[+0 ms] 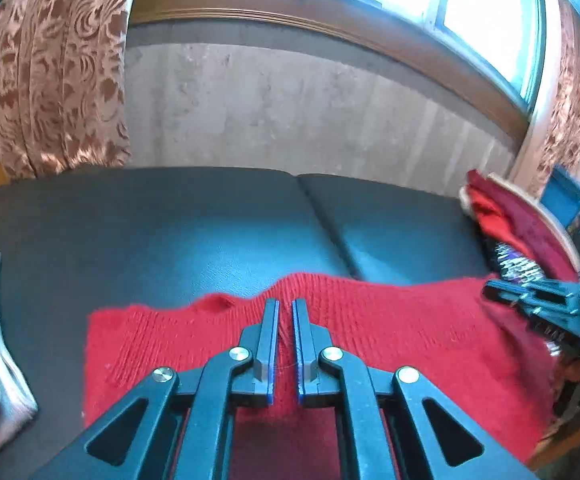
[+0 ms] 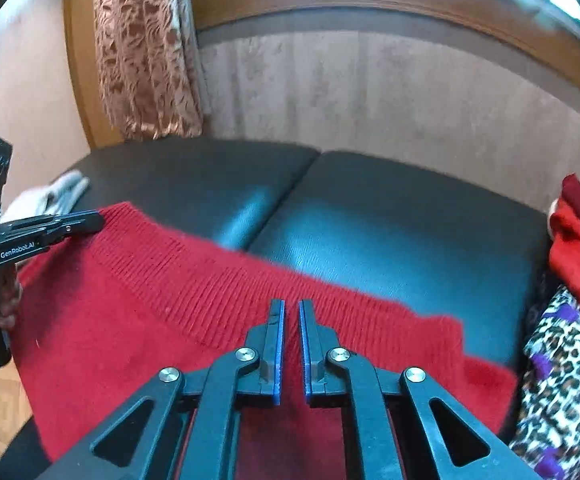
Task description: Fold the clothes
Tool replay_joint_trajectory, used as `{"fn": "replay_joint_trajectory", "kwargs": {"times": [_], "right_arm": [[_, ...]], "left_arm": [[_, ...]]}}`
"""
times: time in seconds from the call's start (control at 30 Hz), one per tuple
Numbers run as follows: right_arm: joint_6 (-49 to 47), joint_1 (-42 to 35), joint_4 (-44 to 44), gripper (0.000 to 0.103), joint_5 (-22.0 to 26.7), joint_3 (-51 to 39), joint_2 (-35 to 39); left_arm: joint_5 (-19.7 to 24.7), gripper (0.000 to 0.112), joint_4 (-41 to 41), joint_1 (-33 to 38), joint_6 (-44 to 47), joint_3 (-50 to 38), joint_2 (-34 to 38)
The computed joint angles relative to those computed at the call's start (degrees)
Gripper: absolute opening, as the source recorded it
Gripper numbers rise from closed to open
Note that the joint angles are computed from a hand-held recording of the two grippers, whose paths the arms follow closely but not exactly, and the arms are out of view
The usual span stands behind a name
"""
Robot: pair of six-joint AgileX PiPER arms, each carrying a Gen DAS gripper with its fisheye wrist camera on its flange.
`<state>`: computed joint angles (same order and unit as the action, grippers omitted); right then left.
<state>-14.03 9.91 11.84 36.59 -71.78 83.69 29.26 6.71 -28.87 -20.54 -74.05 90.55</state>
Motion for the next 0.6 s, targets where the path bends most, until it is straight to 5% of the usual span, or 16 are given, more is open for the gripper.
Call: {"fn": "replay_joint_trajectory", "kwargs": {"times": [0.13,0.2,0.4,0.6], "right_arm": [[4.87,-1.47,-3.14,0.002,-3.24,0.77,3.68],[2.59,-3.98,2.08,0.002,-4.83,2.94,4.44],[-3.55,-6.36,9.49,0.003,-4.71,3.68,4.69],[-5.98,-7.17,12.41,0.003,-4.93,4.04,4.99]], "left_arm": [[-1.24,0.010,-9.01,2.99,4.42,1.07,2.65],[-2.12,0.011,-15.71,4.93,8.17,1.83,3.49],[0.48,0.016,-10.15,3.71,2.32,0.28,2.83],[0.92,0.033,-12.17,8.22,2.02,13.57,-12.01]]}}
